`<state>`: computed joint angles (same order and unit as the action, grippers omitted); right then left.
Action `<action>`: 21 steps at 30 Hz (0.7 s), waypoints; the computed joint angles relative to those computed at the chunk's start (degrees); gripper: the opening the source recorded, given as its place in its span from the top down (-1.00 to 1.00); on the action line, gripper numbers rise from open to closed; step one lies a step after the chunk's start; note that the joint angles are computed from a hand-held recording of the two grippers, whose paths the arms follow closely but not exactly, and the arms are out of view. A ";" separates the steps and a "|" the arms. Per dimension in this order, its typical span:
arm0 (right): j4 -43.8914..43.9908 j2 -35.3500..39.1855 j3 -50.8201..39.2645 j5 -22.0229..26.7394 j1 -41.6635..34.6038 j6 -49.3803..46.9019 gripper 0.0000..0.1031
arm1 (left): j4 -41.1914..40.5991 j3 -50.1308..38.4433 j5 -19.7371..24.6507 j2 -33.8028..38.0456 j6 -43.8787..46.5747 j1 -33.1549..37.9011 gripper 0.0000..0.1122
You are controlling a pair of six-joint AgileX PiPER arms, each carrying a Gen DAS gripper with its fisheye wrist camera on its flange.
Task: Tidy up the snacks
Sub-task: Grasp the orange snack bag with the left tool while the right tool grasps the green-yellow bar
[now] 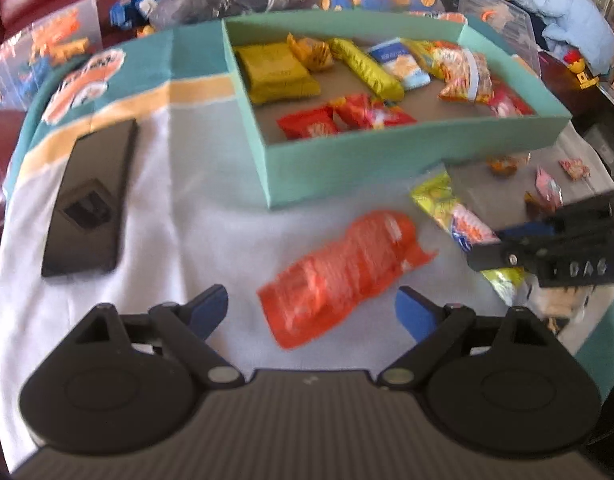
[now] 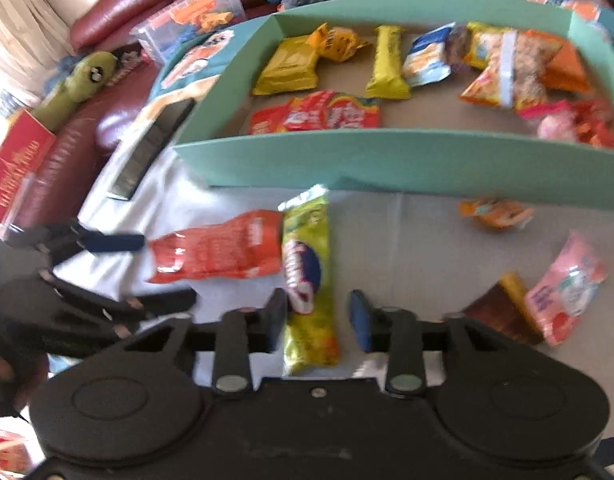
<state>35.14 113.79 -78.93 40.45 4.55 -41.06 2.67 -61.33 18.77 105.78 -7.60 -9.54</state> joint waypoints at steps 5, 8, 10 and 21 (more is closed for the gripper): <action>0.71 -0.58 1.12 -0.11 -1.23 -0.16 0.59 | 0.13 -4.66 0.44 3.24 2.18 -2.38 -0.61; 0.92 -0.90 1.51 0.57 -2.23 0.01 0.59 | -3.23 -5.36 1.13 4.37 5.60 -3.46 0.03; 1.58 -1.21 1.91 1.31 -3.15 -0.28 0.59 | -5.70 -4.10 1.16 3.97 6.92 -3.99 0.23; 1.83 -3.31 5.83 -3.34 -1.16 -4.75 0.40 | -6.83 1.17 1.58 -0.05 0.16 -5.75 0.09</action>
